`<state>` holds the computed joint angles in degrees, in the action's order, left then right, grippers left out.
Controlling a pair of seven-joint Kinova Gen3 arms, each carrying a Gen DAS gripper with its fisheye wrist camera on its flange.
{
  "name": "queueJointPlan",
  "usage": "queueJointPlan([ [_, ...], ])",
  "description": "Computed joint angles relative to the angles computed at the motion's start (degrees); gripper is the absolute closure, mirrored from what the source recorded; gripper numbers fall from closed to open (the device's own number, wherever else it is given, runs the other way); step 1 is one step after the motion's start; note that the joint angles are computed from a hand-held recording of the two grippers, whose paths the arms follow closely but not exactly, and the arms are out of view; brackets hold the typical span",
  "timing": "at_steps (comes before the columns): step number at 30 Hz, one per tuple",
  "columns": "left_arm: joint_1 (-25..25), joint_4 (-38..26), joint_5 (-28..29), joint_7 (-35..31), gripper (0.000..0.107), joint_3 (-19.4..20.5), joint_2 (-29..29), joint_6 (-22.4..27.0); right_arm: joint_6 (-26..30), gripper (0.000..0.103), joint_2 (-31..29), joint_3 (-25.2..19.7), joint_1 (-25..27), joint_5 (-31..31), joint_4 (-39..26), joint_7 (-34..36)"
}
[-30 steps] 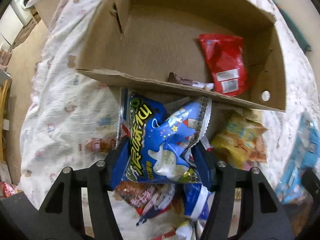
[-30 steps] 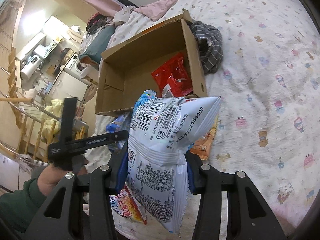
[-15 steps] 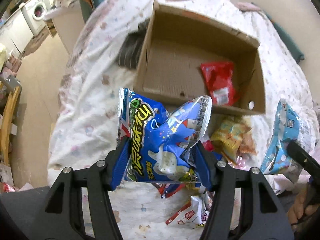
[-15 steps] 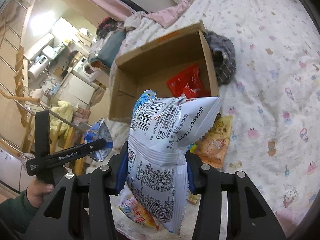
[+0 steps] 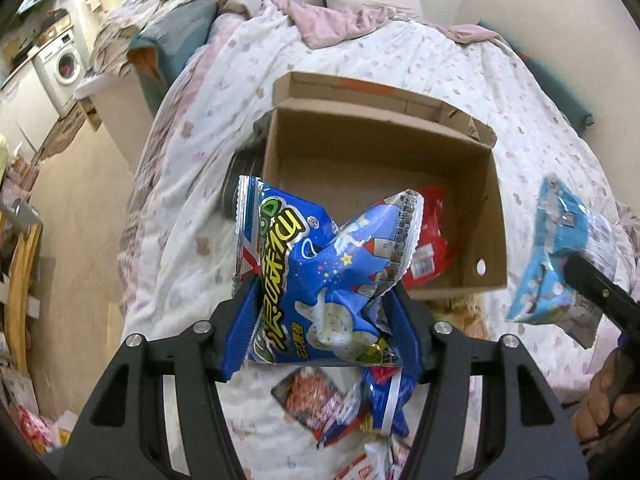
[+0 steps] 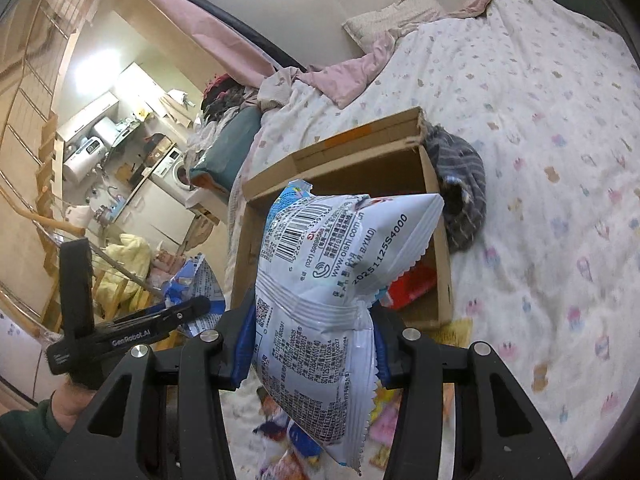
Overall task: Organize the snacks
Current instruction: 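Lift both bags over the box and release them inside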
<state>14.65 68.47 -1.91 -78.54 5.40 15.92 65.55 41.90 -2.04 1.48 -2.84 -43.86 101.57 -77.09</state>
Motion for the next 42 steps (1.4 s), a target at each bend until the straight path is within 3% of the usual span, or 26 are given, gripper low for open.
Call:
queueJointPlan([
  [10,2.48,-9.56,-1.67,-1.06,0.050,-0.48,8.59,0.74,-0.84,0.054,8.72,-2.45,2.22,2.18,-6.97,-0.14],
  [20,2.79,-12.05,-1.01,-1.25,0.050,-1.12,13.30,0.06,-0.12,0.054,14.64,-5.45,4.40,5.66,-11.43,-3.03],
  [29,4.10,-10.73,-2.61,-1.66,0.050,-1.90,13.52,-2.21,0.49,0.054,16.69,-6.89,3.58,9.59,-13.14,-6.17],
  [33,3.00,-11.50,-1.43,-1.88,0.049,-1.48,14.48,-0.94,1.69,0.054,17.66,-6.69,1.86,13.86,-14.41,-8.61],
  [42,3.34,-11.09,-1.27,-2.38,0.046,-1.42,14.33,-0.56,4.34,0.050,20.14,-7.64,3.71,12.63,-15.54,-10.08],
])
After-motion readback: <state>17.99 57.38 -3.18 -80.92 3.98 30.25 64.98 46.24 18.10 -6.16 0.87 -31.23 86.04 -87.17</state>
